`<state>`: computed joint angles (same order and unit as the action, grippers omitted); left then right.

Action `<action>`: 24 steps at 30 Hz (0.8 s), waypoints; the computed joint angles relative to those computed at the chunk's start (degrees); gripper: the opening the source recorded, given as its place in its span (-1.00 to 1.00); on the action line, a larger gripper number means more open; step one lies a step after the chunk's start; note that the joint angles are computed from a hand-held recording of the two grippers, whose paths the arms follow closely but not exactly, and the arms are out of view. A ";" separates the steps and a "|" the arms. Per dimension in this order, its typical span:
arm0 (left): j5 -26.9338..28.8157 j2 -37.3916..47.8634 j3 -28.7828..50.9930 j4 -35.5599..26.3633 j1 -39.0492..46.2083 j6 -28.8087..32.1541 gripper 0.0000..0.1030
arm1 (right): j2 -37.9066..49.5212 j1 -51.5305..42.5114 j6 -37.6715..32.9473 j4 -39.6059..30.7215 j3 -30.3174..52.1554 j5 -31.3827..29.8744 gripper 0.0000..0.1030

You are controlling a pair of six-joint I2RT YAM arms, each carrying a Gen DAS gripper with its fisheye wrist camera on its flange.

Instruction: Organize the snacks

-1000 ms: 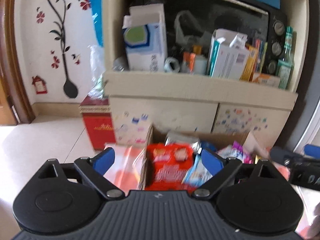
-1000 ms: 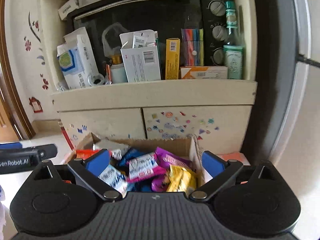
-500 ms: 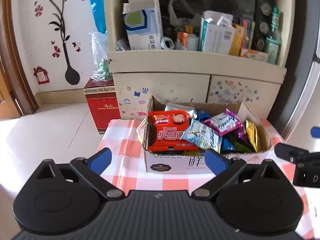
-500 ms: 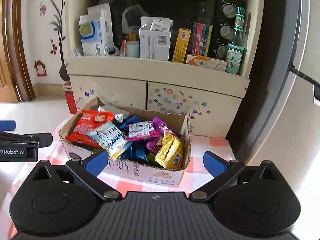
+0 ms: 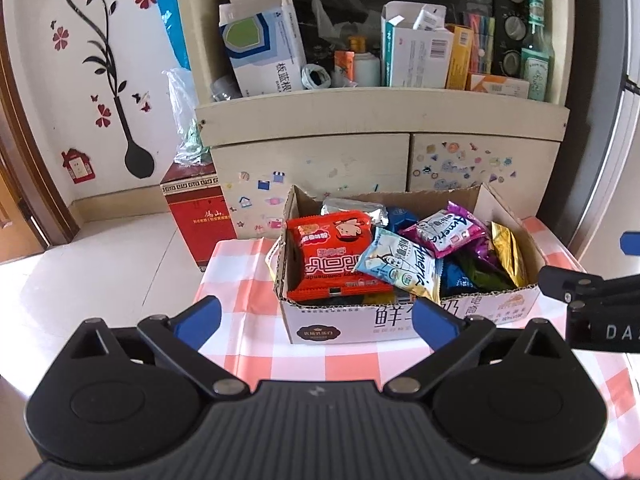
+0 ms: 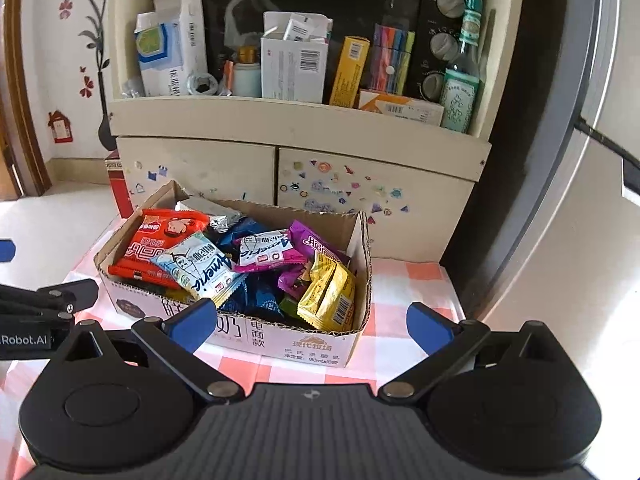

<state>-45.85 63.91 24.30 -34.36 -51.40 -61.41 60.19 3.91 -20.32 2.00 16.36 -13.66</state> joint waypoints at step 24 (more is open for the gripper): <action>3.08 6.50 0.10 12.08 8.22 15.61 0.97 | 14.12 5.02 0.92 5.39 4.67 6.58 1.00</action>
<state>-42.77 70.41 24.40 -22.27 -43.18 -45.79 74.31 8.93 -19.39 7.39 21.04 -7.09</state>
